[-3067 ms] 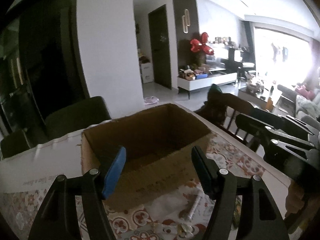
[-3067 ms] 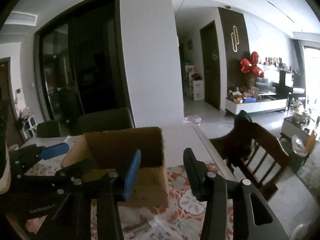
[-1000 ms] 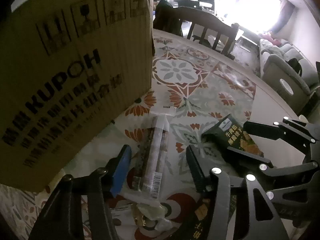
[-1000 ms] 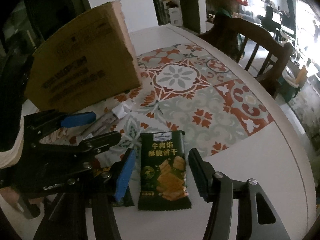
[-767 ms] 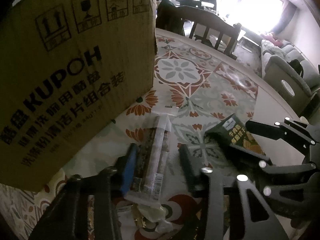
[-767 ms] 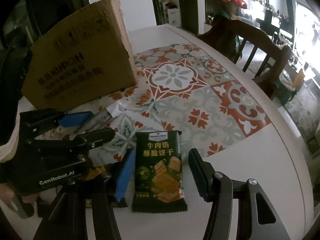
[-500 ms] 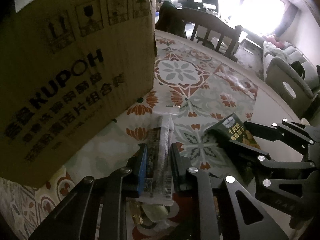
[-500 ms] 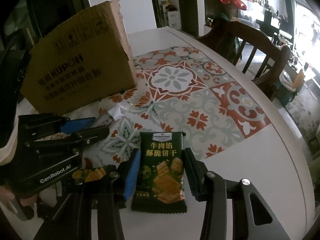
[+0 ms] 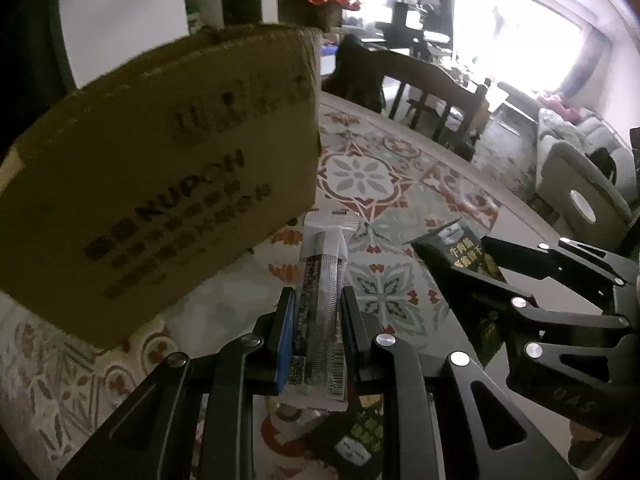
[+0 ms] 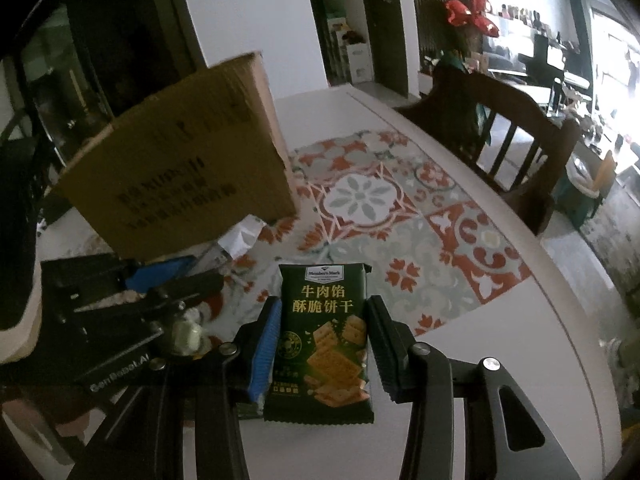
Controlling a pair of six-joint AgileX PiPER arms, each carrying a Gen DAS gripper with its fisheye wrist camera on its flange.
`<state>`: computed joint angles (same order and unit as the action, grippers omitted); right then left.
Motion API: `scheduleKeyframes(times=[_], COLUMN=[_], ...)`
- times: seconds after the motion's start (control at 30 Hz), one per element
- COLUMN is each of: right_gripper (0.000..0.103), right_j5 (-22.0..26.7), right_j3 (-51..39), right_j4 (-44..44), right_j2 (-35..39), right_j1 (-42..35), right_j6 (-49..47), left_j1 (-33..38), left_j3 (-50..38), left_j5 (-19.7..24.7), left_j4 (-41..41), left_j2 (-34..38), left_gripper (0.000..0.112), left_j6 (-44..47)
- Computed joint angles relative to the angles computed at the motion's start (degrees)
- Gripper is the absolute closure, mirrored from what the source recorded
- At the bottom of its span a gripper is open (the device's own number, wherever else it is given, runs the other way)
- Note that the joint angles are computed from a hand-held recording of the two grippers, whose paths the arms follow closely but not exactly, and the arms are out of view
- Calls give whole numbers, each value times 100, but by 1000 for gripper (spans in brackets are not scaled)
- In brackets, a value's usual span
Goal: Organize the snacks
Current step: 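Carry the clear stick and green cracker pack over the box with both tools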
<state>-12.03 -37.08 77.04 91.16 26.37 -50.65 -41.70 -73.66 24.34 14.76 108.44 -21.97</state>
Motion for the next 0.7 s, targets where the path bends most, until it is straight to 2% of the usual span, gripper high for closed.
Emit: scheduleKeyframes(times=[0.27, 0.43, 0.7], right_gripper=[59, 59, 59], right_j5=[-119, -183, -290], right_j3=[64, 19, -275], right_j4=[347, 525, 303], right_j2=[-511, -840, -1165], right_j1=[181, 269, 350], right_j6=[-441, -690, -696], left_j1=[-164, -174, -154], left_j3=[396, 563, 665], left_j5=[-21, -6, 124], left_j4=[1146, 1538, 2327], left_j2=[-631, -1029, -1500], left_gripper=[90, 90, 90], left_j6=[-1407, -1941, -2818])
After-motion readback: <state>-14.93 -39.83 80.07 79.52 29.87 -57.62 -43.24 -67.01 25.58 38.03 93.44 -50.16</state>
